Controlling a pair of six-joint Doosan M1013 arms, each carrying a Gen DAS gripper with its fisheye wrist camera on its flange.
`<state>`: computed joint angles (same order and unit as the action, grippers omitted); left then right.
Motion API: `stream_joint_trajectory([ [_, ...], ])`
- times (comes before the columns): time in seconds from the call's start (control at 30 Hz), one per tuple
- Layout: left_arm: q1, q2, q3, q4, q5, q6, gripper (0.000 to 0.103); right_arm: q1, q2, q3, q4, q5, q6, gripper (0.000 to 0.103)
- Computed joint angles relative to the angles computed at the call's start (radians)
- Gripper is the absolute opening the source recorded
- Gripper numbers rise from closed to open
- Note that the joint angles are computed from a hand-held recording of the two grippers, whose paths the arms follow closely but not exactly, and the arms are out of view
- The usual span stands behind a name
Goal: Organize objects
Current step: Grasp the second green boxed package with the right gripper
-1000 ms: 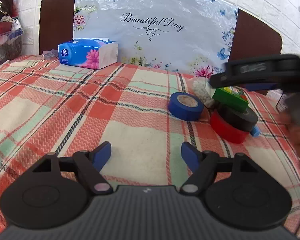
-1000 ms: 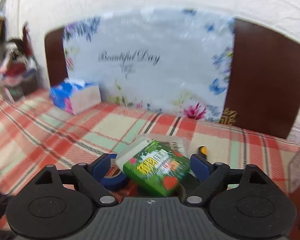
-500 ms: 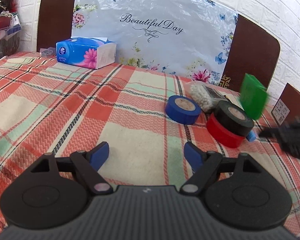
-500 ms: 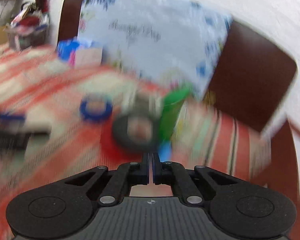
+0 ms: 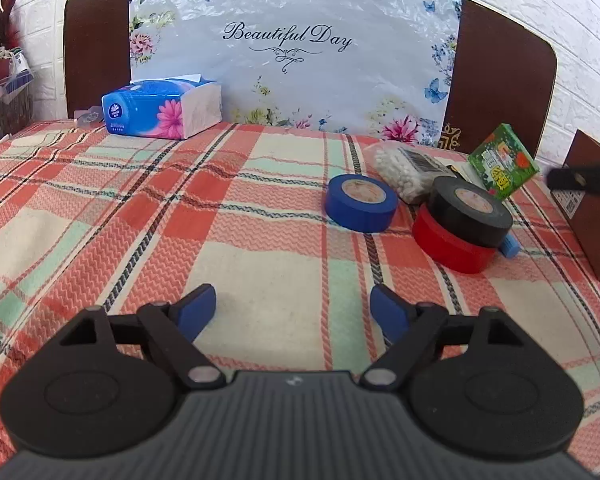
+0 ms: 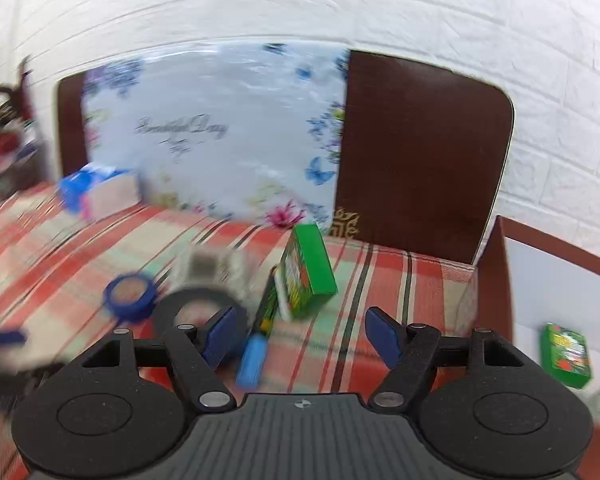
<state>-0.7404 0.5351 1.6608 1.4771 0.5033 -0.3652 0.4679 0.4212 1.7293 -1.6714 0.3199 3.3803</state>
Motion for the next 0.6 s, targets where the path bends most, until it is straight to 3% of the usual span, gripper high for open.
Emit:
stream_joint_trajectory([
  [0.23, 0.010, -0.007, 0.018, 0.086, -0.037, -0.114, 0.088, -0.034, 0.114, -0.150, 0.352, 0.065, -0.348, 0.074],
  [0.37, 0.013, -0.009, 0.021, 0.105, -0.047, -0.140, 0.089, -0.056, 0.140, -0.184, 0.507, 0.043, -0.490, 0.078],
  [0.43, 0.015, -0.009, 0.023, 0.120, -0.052, -0.162, 0.089, -0.060, 0.140, -0.179, 0.539, 0.014, -0.515, 0.084],
  [0.5, 0.016, -0.009, 0.023, 0.128, -0.054, -0.171, 0.089, -0.062, 0.138, -0.166, 0.464, -0.018, -0.439, 0.087],
  [0.53, 0.017, -0.009, 0.024, 0.133, -0.056, -0.177, 0.089, -0.056, 0.144, -0.174, 0.467, 0.009, -0.453, 0.087],
  [0.57, 0.017, -0.009, 0.024, 0.137, -0.058, -0.182, 0.089, -0.053, 0.152, -0.187, 0.517, 0.033, -0.506, 0.085],
  [0.6, 0.018, -0.009, 0.024, 0.141, -0.061, -0.187, 0.090, -0.062, 0.153, -0.191, 0.604, 0.007, -0.564, 0.080],
])
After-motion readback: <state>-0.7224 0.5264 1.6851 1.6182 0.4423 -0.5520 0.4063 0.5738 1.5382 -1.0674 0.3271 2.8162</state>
